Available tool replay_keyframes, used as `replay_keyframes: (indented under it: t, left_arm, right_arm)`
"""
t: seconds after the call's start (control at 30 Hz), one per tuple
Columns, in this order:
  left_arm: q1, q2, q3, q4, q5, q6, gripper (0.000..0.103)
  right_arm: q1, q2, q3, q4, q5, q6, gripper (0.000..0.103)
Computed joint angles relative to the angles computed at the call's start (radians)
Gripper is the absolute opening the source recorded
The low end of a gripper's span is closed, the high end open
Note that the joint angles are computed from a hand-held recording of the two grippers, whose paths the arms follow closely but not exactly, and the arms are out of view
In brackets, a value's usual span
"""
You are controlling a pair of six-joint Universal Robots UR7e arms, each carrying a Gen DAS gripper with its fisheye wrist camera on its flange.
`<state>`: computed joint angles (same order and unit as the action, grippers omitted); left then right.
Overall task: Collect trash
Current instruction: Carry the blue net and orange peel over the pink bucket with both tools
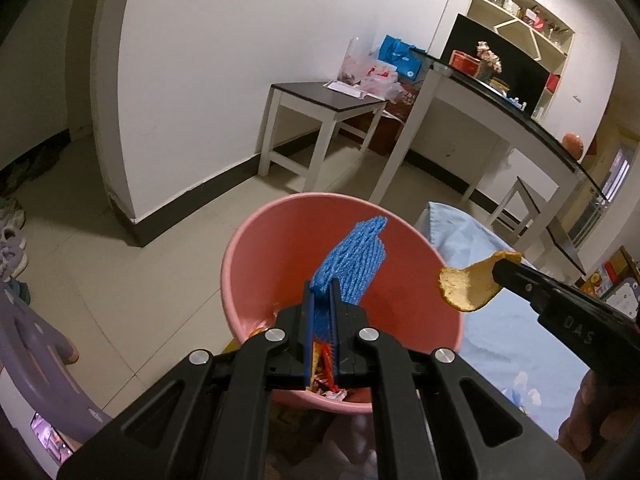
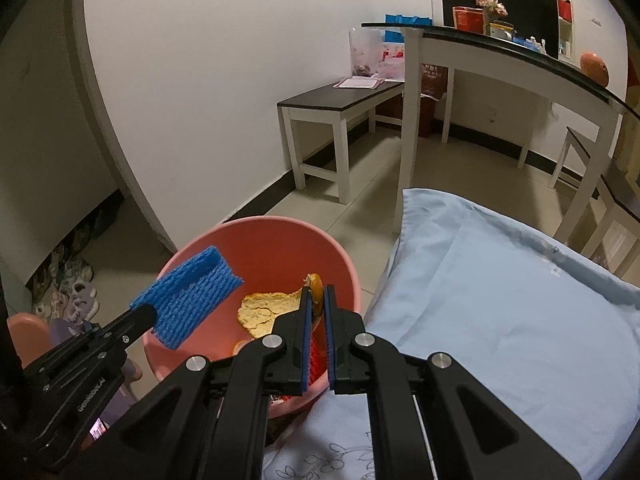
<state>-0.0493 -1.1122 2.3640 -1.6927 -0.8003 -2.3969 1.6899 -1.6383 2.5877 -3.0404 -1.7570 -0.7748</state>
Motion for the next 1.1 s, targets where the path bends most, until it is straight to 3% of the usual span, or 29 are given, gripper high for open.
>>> replay_keyframes:
  t: [1.1]
  left_arm:
    - [0.053,-0.003,0.045,-0.091,-0.025,0.046,0.006]
  right_arm:
    - [-0.013,0.124,0.004,-0.083,-0.027,-0.006,0.006]
